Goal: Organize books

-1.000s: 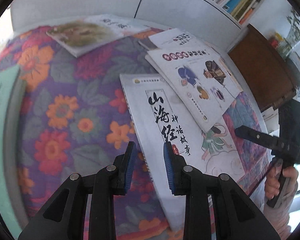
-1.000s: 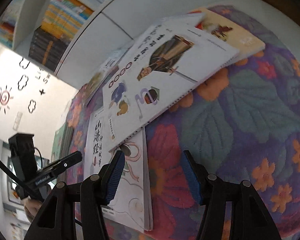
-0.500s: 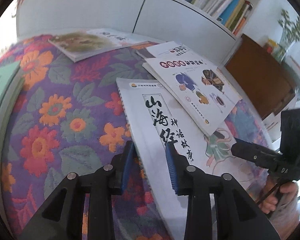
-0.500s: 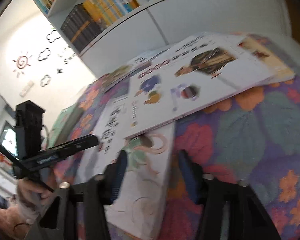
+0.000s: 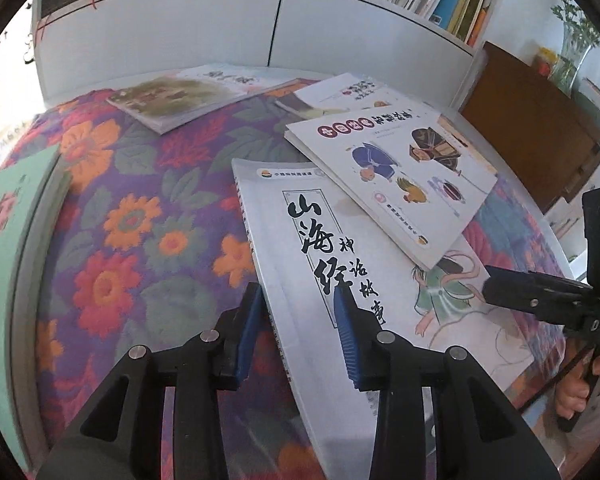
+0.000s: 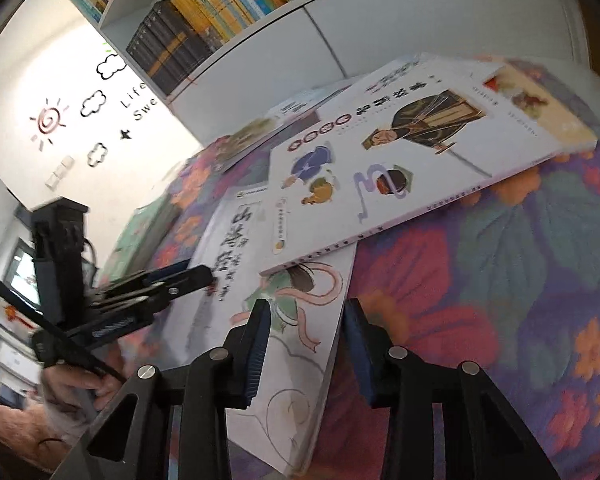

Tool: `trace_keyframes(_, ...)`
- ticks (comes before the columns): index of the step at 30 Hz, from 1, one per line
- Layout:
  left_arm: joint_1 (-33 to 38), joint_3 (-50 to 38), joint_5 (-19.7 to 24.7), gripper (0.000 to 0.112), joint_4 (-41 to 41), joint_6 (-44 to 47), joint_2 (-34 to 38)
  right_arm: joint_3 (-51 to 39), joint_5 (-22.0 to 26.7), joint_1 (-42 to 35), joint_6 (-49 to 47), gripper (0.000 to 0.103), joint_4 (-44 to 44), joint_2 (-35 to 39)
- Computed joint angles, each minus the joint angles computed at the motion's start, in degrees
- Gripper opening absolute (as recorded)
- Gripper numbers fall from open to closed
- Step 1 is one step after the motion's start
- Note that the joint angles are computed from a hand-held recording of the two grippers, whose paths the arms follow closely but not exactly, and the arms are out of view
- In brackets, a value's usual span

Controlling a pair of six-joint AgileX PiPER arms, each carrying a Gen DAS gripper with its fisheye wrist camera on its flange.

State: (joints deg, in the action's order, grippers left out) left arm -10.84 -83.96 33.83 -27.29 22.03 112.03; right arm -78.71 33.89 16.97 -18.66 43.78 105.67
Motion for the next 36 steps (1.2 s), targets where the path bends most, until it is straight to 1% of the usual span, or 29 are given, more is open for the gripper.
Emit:
trace_keyframes(2, 2.0, 1.8, 2.6, 0.032, -4.5, 4.5, -1.4, 0.5, 3.2, -0.6, -1.5, 0.038, 2.4, -0.5)
trace_keyframes(3, 3.1, 2.5, 3.9, 0.032, -7.1, 7.1, -1.8, 0.6, 5.9, -1.0, -2.1, 0.038, 3.1, -0.6)
trace_keyframes(5, 6.3, 2.6, 9.1, 0.032, -13.5, 13.0, -0.9, -0.2, 12.8, -2.0, -2.5, 0.038, 3.5, 0.2)
trace_keyframes(7, 7.9, 3.4, 10.2, 0.030, -18.5, 16.9, -0.4, -0.6, 15.5, -3.5, -4.9, 0.036, 6.1, 1.2)
trace_keyframes(9, 8.4, 2.0, 11.4, 0.028, -18.8, 16.1, 0.7, -2.8, 19.1, -6.4, -5.5, 0.024, 10.9, 4.7)
trace_keyframes(10, 8.4, 1.6, 11.4, 0.027, -18.9, 15.3, 1.1, -3.8, 19.7, -7.3, -4.8, 0.009, 12.0, 6.3)
trace_keyframes(12, 8.2, 1.4, 11.2, 0.026, -18.7, 14.2, 1.2, -4.6, 22.0, -9.7, -8.1, 0.005, 18.9, 9.8)
trace_keyframes(13, 8.0, 1.2, 11.3, 0.026, -18.0, 13.2, 1.2, -5.1, 22.5, -10.2, -8.0, 0.005, 20.2, 10.7)
trace_keyframes(15, 7.9, -0.2, 12.5, 0.026, -17.1, 11.6, 1.4, -5.2, 20.9, -9.0, -6.2, 0.008, 18.0, 9.6)
trace_keyframes(18, 8.9, -1.5, 15.3, 0.026, -19.3, 12.5, 1.0, -6.2, 15.9, -4.7, 0.5, 0.009, 8.3, 5.8)
trace_keyframes(19, 9.1, -1.3, 15.5, 0.026, -19.9, 13.2, 0.1, -6.5, 15.7, -4.1, 1.0, 0.009, 7.0, 4.8)
trace_keyframes(21, 8.3, -0.1, 12.9, 0.026, -17.8, 13.2, -3.0, -8.0, 16.5, -3.1, 0.3, 0.009, 6.8, 3.9)
trace_keyframes(23, 8.3, 0.8, 11.7, 0.026, -17.1, 13.8, -5.1, -9.8, 16.1, -1.5, 1.7, 0.010, 4.0, 2.6)
trace_keyframes(25, 9.4, 1.4, 12.6, 0.026, -18.0, 14.7, -7.0, -10.7, 16.0, -0.7, 2.7, 0.011, 2.5, 1.8)
trace_keyframes(27, 10.3, 2.1, 13.6, 0.026, -18.8, 15.6, -8.2, -10.9, 16.3, -0.2, 3.2, 0.011, 2.8, 1.2)
trace_keyframes(33, 10.7, 6.7, 13.7, 0.026, -18.6, 16.7, -13.2, -9.3, 16.6, 0.3, 2.8, 0.011, 3.6, -0.7)
trace_keyframes(36, 11.1, 8.1, 15.1, 0.026, -19.1, 17.2, -14.6, -8.3, 17.0, 0.6, 4.0, 0.012, 4.4, -1.2)
